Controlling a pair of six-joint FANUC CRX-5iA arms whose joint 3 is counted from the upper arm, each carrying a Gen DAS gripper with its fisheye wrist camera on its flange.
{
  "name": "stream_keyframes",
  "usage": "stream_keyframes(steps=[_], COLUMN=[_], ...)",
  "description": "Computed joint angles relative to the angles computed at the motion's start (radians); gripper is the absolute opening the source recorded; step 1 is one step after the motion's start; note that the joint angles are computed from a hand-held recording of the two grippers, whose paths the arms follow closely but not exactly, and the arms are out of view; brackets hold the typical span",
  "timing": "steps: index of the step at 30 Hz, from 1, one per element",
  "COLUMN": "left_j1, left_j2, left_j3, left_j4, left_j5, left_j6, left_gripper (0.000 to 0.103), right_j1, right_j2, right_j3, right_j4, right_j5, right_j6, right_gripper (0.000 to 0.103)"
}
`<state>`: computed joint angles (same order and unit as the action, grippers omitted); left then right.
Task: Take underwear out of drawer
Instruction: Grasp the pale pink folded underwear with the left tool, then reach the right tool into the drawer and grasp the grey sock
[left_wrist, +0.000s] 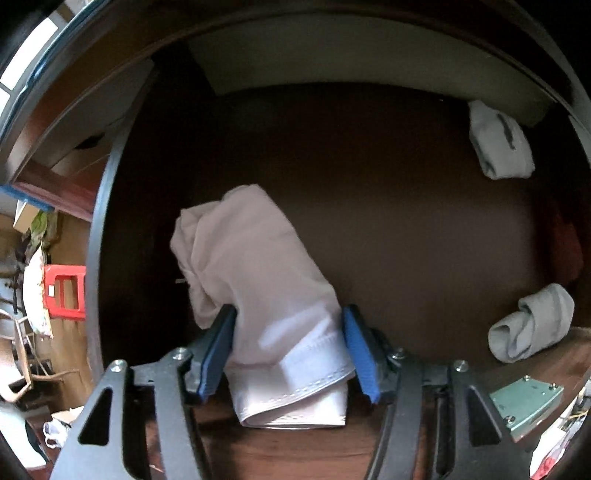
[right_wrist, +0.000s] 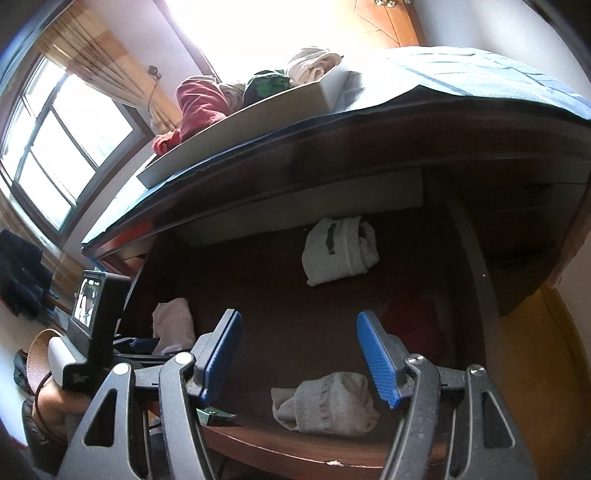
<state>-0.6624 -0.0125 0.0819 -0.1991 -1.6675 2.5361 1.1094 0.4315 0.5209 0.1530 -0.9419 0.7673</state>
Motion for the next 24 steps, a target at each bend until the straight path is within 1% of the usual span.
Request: stream_keyframes(steps=[2,5,7,10,11,13,15,17,21,23,24], left_j1=[0.021,0.099,0.114,0.124,0.135,0.145,0.175,0.159,0.116,0.095,0.091], left_j2=[-0.021,-0.093,-0.114,-0.135,-0.154,-0.196,-0.238,-0.233,-0.219,-0.214,-0.209], left_j3=[-0.028,-0.13,-0.154,-0.17,-0.189,-0.232,-0.287,-0.279,-0.229,-0.196,-0.178], left_j4=[0.028,0.14,0.158,0.168,0.176,0.208,0.264,0.255,0.209,0.169,0.149], left_j5=[0.022,0.114,0.14,0.165,0.182,0.241,0.327,0.347,0.386,0.382,0.373], left_j6=[0.009,0.037,0.051,0.06,0.055,0.056,0.017,-0.015,-0.08,-0.09,-0.097], left_gripper=[0.059,0.058,0.055,0.047,0.042,0.033,0.028,0.026,0.025,0.025,0.025], right_j1=[-0.004,-0.012,-0.015,-0.02,-0.023,-0.03,-0.041,-0.055,-0.084,-0.099,-0.105], right_j2=[0.006,0.01,0.013,0.024,0.029,0.042,0.054,0.073,0.142,0.185,0.22], right_j3=[0.012,0.022,0.028,0.049,0.058,0.078,0.096,0.124,0.235,0.306,0.362], right_j4=[-0.014,-0.043,-0.053,-0.07,-0.079,-0.088,-0.105,-0.118,-0.157,-0.188,-0.197], right_j5=[-0.009,-0.011,-0.013,-0.026,-0.033,-0.06,-0.079,-0.103,-0.178,-0.216,-0.254], right_j6=[0.004,0.007,0.01,0.017,0.015,-0.007,-0.025,-0.047,-0.068,-0.069,-0.068], right_gripper=[0.067,0.067,0.067,0.067,0.067,0.067,0.067,0.067,0.067,0.067,0.067])
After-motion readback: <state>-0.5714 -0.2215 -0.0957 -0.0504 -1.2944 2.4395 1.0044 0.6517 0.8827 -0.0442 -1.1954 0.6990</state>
